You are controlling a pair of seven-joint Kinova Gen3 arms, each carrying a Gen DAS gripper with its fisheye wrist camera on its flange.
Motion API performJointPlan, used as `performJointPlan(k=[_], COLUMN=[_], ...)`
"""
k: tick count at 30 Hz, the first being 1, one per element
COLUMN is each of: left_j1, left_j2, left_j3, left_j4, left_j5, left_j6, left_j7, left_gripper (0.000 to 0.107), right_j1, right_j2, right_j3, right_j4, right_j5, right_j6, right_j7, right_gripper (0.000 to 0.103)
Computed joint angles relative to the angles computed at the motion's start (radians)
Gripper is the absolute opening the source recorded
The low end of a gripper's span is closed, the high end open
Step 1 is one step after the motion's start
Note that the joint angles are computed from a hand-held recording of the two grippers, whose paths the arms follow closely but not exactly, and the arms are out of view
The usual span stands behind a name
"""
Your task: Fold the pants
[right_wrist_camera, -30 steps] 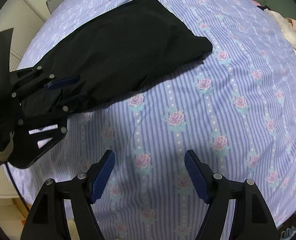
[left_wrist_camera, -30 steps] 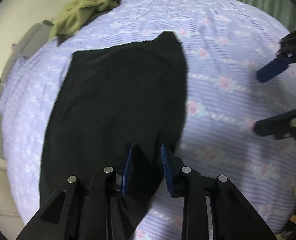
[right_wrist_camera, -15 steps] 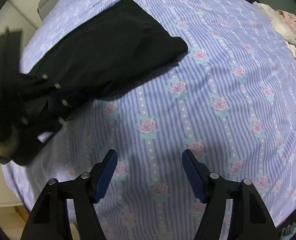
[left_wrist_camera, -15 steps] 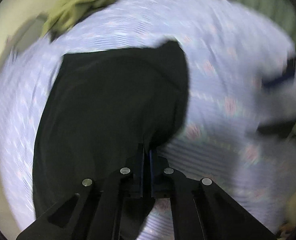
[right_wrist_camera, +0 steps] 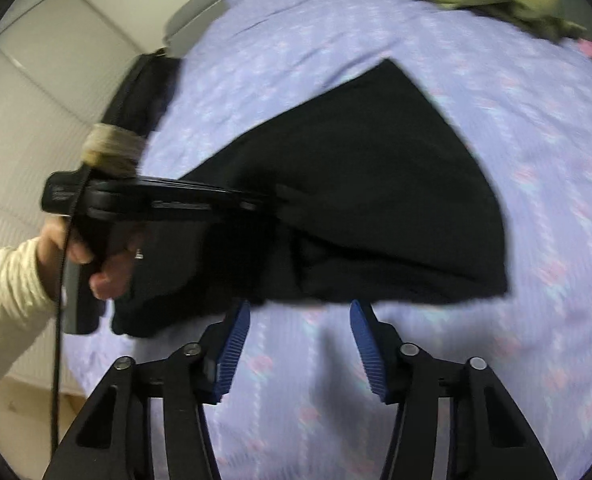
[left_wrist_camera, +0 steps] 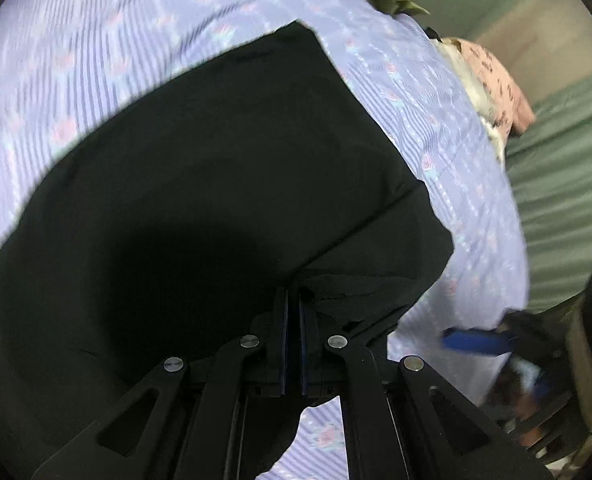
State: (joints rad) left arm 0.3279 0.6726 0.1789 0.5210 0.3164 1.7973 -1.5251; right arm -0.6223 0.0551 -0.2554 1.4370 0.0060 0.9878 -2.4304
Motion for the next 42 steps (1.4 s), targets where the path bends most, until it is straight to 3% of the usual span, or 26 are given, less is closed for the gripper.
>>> performJointPlan(k=[8,9,12,13,14,16,18,20,23,28,30,35,39,41,42], left_j1=[-0.055,-0.066,-0.127,-0.172,-0.216,-0.306,-0.374,-0.392,-0.309,-0.121,-0.100,-0.195,-0.267,-0.316,-0.320], left_j2=[-0.035,-0.042,-0.062,-0.093,-0.126,-0.206,-0.295,-0.387,-0.526,-0.643,-0.665,-0.704,-0.701,-0.698,-0.692], left_j3=[0.013,0.022,0.143,0.190,0.236,0.309,0.353,0.328,0.197,-0.034,-0.082,-0.122,-0.159,-0.181,-0.194], left_j4=[0.087,0.104,0.147,0.193,0.239,0.332,0.418,0.500,0.638,0.785,0.826,0.907,0.950,0.968,0.968], left_j5=[0.050,0.053,0.003,-0.006,-0.019,-0.047,-0.117,-0.198,-0.320,-0.469,-0.491,-0.395,-0.289,-0.219,-0.195], left_j6=[-0.025,-0.033,-0.059,-0.084,-0.116,-0.174,-0.219,-0.236,-0.238,-0.215,-0.225,-0.297,-0.351,-0.359,-0.358], left_j7=[-0.022,-0.020,0.025,0.037,0.057,0.089,0.118,0.137,0.108,0.224,0.247,0.220,0.163,0.143,0.149], left_gripper=[0.010,0.012,0.029,0.041,0.049,0.056,0.063,0.064,0.064,0.069,0.070,0.071,0.072,0.052,0.049], right_j1=[0.064,0.099,0.110,0.118,0.140,0.184,0.158,0.081,-0.021,-0.111,-0.156,-0.260,-0.318,-0.342,-0.353], right_j2=[0.124,0.145,0.160,0.160,0.162,0.140,0.108,0.066,0.043,0.139,0.165,0.293,0.398,0.441,0.459], right_j3=[0.029,0.007,0.025,0.018,-0.008,-0.079,-0.091,-0.038,0.014,0.002,0.006,0.028,0.069,0.090,0.100], right_j4=[-0.042,-0.045,-0.040,-0.037,-0.039,-0.030,-0.029,0.009,0.033,-0.131,-0.189,-0.388,-0.543,-0.612,-0.644], right_j5=[-0.194,-0.235,-0.327,-0.343,-0.355,-0.330,-0.280,-0.275,-0.221,-0.044,0.005,0.100,0.111,0.113,0.117], right_j6=[-0.040,-0.040,-0.061,-0.064,-0.053,-0.043,0.012,0.040,0.074,0.229,0.310,0.506,0.637,0.692,0.720], right_j7=[0.244,0.266,0.320,0.323,0.318,0.289,0.211,0.130,0.008,-0.180,-0.230,-0.231,-0.208,-0.207,-0.200], right_gripper=[0.051,0.045,0.032,0.028,0.015,0.012,0.011,0.009,0.008,0.008,0.008,0.008,0.008,0.008,0.008])
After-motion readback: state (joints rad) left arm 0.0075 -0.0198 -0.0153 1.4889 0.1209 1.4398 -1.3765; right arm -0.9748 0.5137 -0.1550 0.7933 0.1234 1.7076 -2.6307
